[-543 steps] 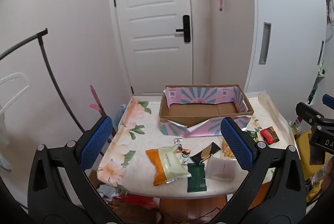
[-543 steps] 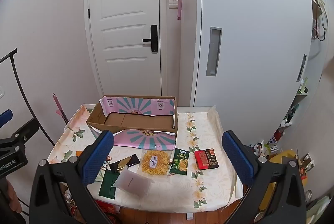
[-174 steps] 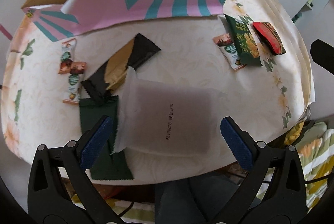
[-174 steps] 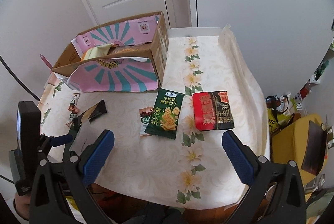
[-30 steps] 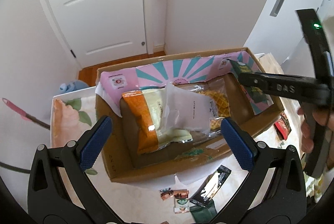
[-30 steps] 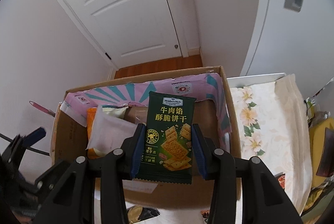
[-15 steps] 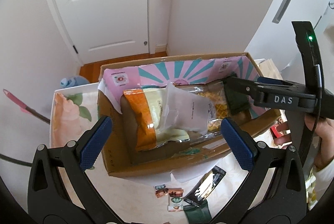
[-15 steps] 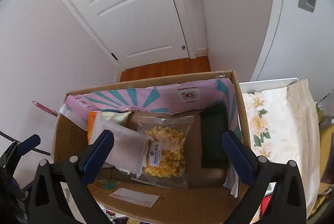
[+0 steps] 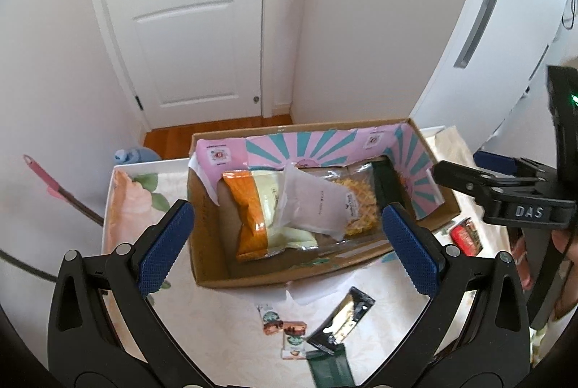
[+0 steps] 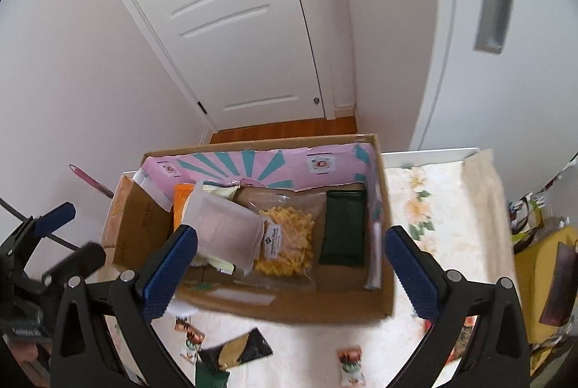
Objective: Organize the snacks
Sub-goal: 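Lower the green cracker pack into the box and open the right tool, then move both tools back toward the remaining snacks on the table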
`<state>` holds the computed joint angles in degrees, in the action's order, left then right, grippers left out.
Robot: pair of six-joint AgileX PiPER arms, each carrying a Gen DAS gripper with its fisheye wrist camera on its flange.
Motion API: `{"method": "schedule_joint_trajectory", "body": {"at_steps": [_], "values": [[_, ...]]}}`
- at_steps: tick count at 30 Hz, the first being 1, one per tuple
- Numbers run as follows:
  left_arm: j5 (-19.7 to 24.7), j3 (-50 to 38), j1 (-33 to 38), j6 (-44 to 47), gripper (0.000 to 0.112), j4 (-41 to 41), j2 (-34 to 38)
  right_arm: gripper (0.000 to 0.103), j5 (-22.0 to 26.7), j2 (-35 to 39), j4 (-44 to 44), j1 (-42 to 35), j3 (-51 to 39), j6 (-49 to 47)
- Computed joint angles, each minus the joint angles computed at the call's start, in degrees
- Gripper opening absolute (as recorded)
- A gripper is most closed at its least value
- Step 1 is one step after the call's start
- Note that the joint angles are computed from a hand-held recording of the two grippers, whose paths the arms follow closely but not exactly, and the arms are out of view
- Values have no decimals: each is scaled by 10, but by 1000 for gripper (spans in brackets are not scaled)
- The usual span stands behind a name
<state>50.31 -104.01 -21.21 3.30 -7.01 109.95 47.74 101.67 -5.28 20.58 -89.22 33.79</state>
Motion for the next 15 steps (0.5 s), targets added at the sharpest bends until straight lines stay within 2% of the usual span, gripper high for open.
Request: {"method": "schedule_joint_trajectory", "body": {"at_steps": [6, 11, 15], "values": [[-31, 85, -20, -70, 103, 51, -81, 103, 12, -99, -121, 47, 70, 82], [-53, 181, -67, -194, 103, 143, -168, 103, 18, -182, -188, 88, 138, 132], [-52, 251, -115, -299, 103, 215, -231, 103, 19, -249, -220, 114, 199, 173]]}}
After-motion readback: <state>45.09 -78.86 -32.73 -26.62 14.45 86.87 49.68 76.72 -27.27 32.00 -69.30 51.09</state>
